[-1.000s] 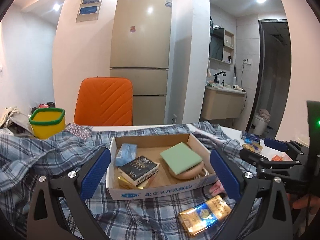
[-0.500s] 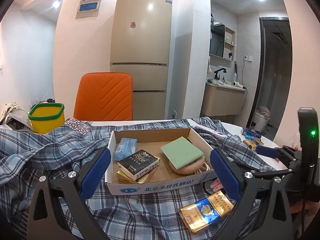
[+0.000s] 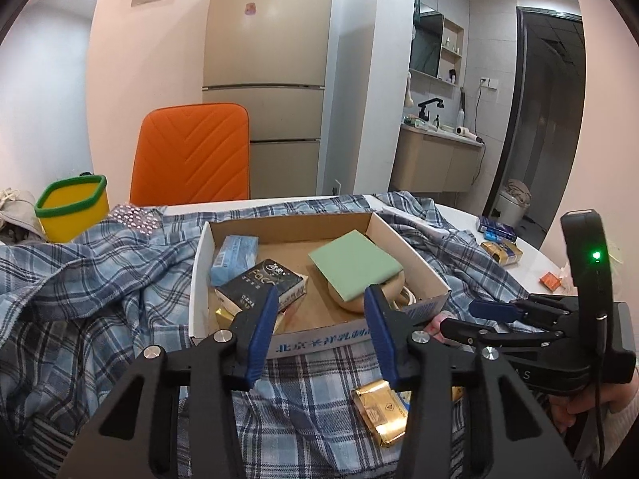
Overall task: Organize soft objects
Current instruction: 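Grasp the gold cigarette pack with the left gripper while the right gripper grasps the pink bunny toy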
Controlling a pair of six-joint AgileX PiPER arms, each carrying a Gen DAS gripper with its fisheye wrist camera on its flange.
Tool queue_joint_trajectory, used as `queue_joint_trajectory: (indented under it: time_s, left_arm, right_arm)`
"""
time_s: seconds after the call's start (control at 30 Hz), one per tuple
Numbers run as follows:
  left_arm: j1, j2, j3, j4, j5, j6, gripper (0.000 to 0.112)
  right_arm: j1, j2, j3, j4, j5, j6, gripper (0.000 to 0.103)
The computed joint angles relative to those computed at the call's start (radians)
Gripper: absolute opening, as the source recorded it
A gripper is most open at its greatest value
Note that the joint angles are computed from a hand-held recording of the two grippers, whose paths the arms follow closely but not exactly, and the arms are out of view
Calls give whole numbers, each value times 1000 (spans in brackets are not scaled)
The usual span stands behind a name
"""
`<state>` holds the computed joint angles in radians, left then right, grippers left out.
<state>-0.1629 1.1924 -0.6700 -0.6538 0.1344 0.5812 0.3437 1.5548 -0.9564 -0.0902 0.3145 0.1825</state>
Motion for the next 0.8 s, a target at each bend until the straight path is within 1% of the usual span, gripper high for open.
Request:
queue_joint_trajectory:
  time_s: [0.07, 0.1, 0.13, 0.17, 0.2, 0.23, 0.27, 0.33, 0.37, 0.4, 0.43, 0.5, 0.6, 0.67, 0.73, 0.8]
  left_arm:
    - [5, 3, -3, -62, 19, 72, 44]
    - [14, 11, -11, -116, 48, 142, 44]
    - [25, 27, -29, -145, 101, 197, 45]
    - [32, 51, -53, -134, 165, 216, 50]
    - [26, 70, -69, -96, 197, 196, 52]
    - [14, 80, -75, -47, 205, 154, 53]
    - [9, 85, -81, -39, 216, 150, 55]
    - [29, 92, -87, -120, 256, 240, 64]
    - [41, 98, -91, -159, 282, 282, 68]
    - [51, 104, -96, -177, 303, 301, 69]
    - [56, 111, -100, -177, 316, 299, 69]
    - [55, 129, -114, -139, 334, 260, 73]
    - [64, 166, -148, -121, 407, 260, 74]
    - [64, 191, -171, -108, 464, 270, 74]
    - [56, 216, -191, -84, 508, 276, 74]
    - [28, 245, -220, -21, 537, 247, 74]
  right_arm:
    - [-3, 14, -13, 13, 19, -10, 48]
    - [-8, 23, -21, 40, 29, -38, 48]
    - [-9, 30, -25, 56, 38, -54, 48]
    - [-10, 40, -34, 60, 50, -58, 48]
    - [-9, 50, -44, 52, 66, -49, 48]
    - [-9, 59, -53, 52, 81, -50, 48]
    - [-10, 71, -63, 58, 94, -55, 47]
    - [-17, 76, -67, 88, 99, -84, 41]
    - [-18, 76, -67, 93, 98, -89, 38]
    - [-20, 72, -63, 97, 92, -92, 34]
    - [-19, 68, -60, 95, 87, -90, 30]
    - [-10, 48, -40, 57, 62, -53, 27]
    - [3, 6, -4, 10, 19, -16, 26]
    - [12, -37, 28, -51, -14, 47, 26]
    - [8, -78, 50, -33, -26, 30, 26]
    - [-5, -115, 66, 6, -21, -11, 26]
